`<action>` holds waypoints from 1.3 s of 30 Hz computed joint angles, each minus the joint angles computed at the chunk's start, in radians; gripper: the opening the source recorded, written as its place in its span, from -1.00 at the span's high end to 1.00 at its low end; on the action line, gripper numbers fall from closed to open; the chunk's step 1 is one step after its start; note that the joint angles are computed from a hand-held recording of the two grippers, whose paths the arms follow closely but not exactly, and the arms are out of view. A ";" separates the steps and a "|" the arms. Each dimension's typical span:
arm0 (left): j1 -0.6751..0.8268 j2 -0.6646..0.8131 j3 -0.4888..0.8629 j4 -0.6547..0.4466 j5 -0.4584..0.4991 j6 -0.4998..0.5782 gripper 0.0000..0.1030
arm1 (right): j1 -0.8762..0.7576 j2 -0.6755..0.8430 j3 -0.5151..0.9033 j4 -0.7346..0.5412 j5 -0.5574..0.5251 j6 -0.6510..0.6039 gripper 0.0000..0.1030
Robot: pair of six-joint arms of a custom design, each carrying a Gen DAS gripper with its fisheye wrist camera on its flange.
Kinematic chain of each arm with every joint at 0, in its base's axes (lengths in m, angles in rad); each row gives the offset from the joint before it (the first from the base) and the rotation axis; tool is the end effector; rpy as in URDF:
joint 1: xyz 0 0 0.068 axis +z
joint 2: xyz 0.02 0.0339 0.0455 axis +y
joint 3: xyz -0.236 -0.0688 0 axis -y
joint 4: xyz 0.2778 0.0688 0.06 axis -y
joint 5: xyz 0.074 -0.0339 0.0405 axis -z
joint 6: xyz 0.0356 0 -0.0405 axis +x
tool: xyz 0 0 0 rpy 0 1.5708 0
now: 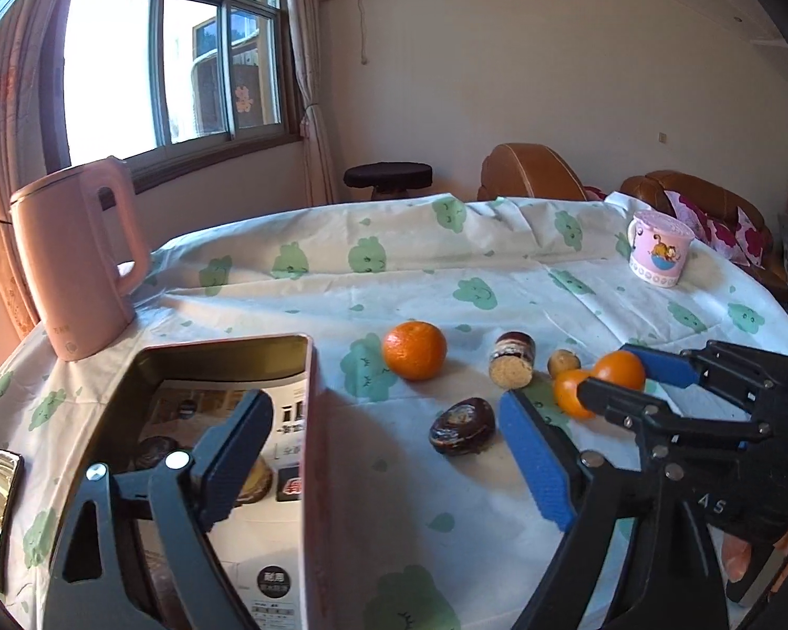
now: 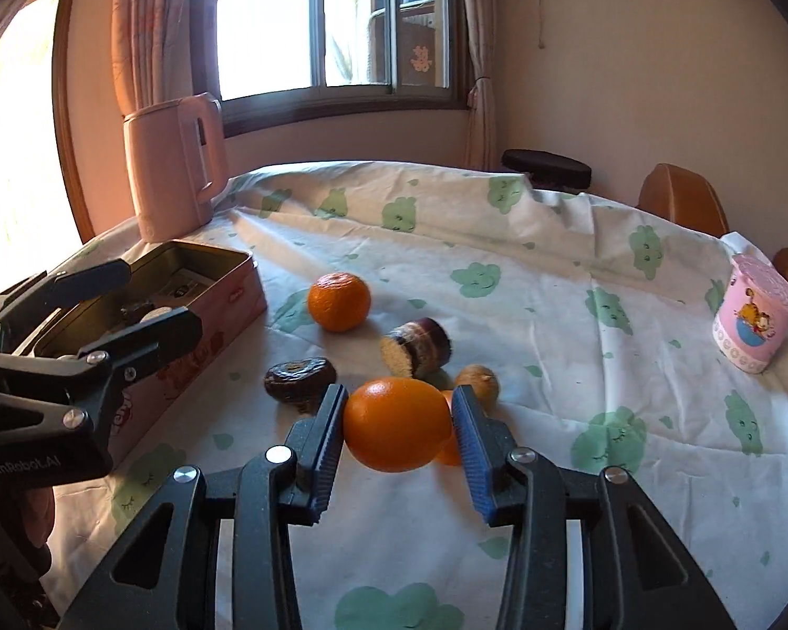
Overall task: Organize fruits
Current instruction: 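Grasp a large orange with the right gripper while the left gripper grasps a dark round cake, then carry the orange with the right gripper while the left gripper carries the dark cake over the tin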
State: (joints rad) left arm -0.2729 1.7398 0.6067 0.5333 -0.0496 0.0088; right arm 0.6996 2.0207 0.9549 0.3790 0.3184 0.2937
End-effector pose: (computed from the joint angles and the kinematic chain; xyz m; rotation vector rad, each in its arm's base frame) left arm 0.3108 -0.0851 0.0581 0.2767 2.1537 -0.0974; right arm 0.3078 0.2445 0.0436 -0.2819 2.2055 0.1869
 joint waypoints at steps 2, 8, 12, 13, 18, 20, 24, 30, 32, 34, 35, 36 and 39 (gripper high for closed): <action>-0.031 0.060 0.073 -0.065 -0.007 -0.002 -0.53 | -0.024 -0.040 -0.064 0.052 0.020 0.025 0.17; -0.071 0.208 0.259 -0.233 -0.024 0.002 -0.23 | -0.080 -0.103 -0.158 0.110 0.053 0.064 0.16; -0.059 0.288 0.362 -0.342 0.005 -0.008 0.17 | -0.083 -0.104 -0.157 0.111 0.043 0.051 0.16; -0.058 0.294 0.371 -0.350 0.014 -0.010 0.23 | -0.080 -0.103 -0.156 0.110 0.041 0.046 0.16; -0.062 0.255 0.310 -0.279 0.012 -0.007 0.24 | -0.086 -0.094 -0.157 0.124 0.009 0.039 0.16; -0.060 0.235 0.281 -0.242 0.017 -0.006 0.24 | -0.084 -0.096 -0.162 0.133 0.009 0.036 0.16; -0.049 0.201 0.232 -0.174 0.036 -0.011 0.24 | -0.079 -0.102 -0.174 0.155 0.005 0.021 0.16; -0.029 0.170 0.185 -0.102 0.057 -0.030 0.24 | -0.067 -0.114 -0.197 0.198 0.008 -0.004 0.16; -0.028 0.162 0.171 -0.081 0.055 -0.034 0.24 | -0.063 -0.116 -0.203 0.211 0.011 -0.012 0.16; -0.031 0.153 0.155 -0.060 0.054 -0.032 0.24 | -0.059 -0.117 -0.207 0.221 0.016 -0.019 0.16; -0.032 0.148 0.146 -0.047 0.051 -0.032 0.24 | -0.057 -0.117 -0.208 0.224 0.019 -0.021 0.16; -0.032 0.145 0.138 -0.032 0.050 -0.031 0.24 | -0.056 -0.118 -0.210 0.228 0.022 -0.024 0.16; -0.034 0.132 0.113 0.005 0.044 -0.028 0.24 | -0.050 -0.122 -0.219 0.246 0.031 -0.029 0.16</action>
